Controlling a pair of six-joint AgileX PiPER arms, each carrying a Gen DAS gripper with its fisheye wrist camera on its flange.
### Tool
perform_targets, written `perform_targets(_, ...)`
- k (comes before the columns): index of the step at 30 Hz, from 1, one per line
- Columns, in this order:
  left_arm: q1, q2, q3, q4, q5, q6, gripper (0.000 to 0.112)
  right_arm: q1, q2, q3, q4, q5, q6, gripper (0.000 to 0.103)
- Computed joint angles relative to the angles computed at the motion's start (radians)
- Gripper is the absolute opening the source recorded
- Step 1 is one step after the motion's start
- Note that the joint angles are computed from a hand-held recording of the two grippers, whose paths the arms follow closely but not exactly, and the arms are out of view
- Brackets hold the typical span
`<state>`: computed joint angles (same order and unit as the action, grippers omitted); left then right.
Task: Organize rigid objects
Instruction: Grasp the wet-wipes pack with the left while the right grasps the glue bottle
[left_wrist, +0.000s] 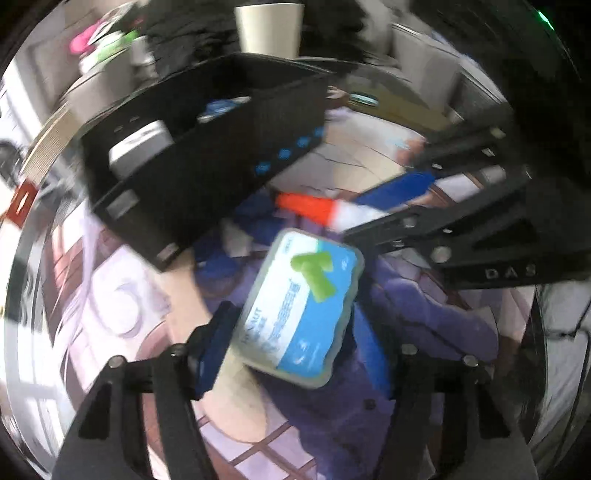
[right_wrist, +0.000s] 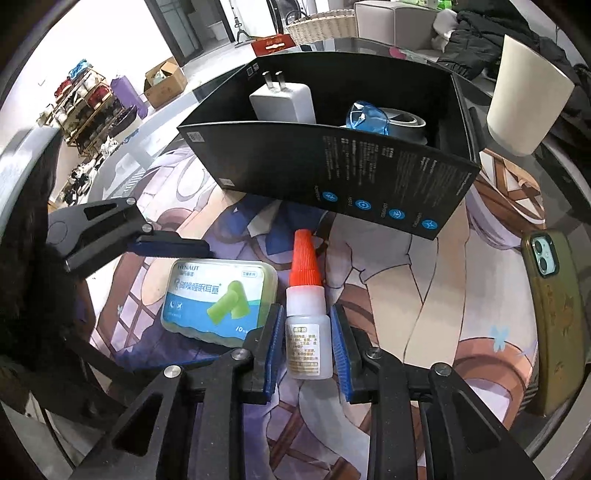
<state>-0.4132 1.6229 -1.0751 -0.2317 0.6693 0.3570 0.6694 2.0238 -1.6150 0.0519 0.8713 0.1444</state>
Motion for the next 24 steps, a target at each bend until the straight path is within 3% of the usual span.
perform_targets(5,0.039,-0.036,0.042,0.047,-0.051,-0.156,0.062,0.021,-0.042,0.091,-0.111,-0.074,0.18,0.024)
perform_targets(8,0.054,-0.042,0.055,0.017,-0.043,-0.132,0.064,0.023,-0.056,0.104,-0.089,-0.076,0.165,0.025)
perform_targets(11,0.034,-0.046,0.061,0.055,-0.058,-0.157,0.067,0.036,-0.053,0.097,-0.118,-0.056,0.181,0.031)
perform_targets(15,0.0,-0.039,0.073,0.122,-0.079,-0.216,0.064,0.054,-0.053,0.1,-0.161,-0.048,0.225,0.032)
perform_targets(18,-0.003,-0.034,0.064,0.095,-0.074,-0.202,0.057,0.054,-0.054,0.097,-0.18,-0.041,0.249,0.021)
perform_targets(24,0.003,-0.08,0.084,0.057,-0.099,-0.148,0.057,0.029,-0.101,0.138,-0.151,-0.072,0.223,0.02)
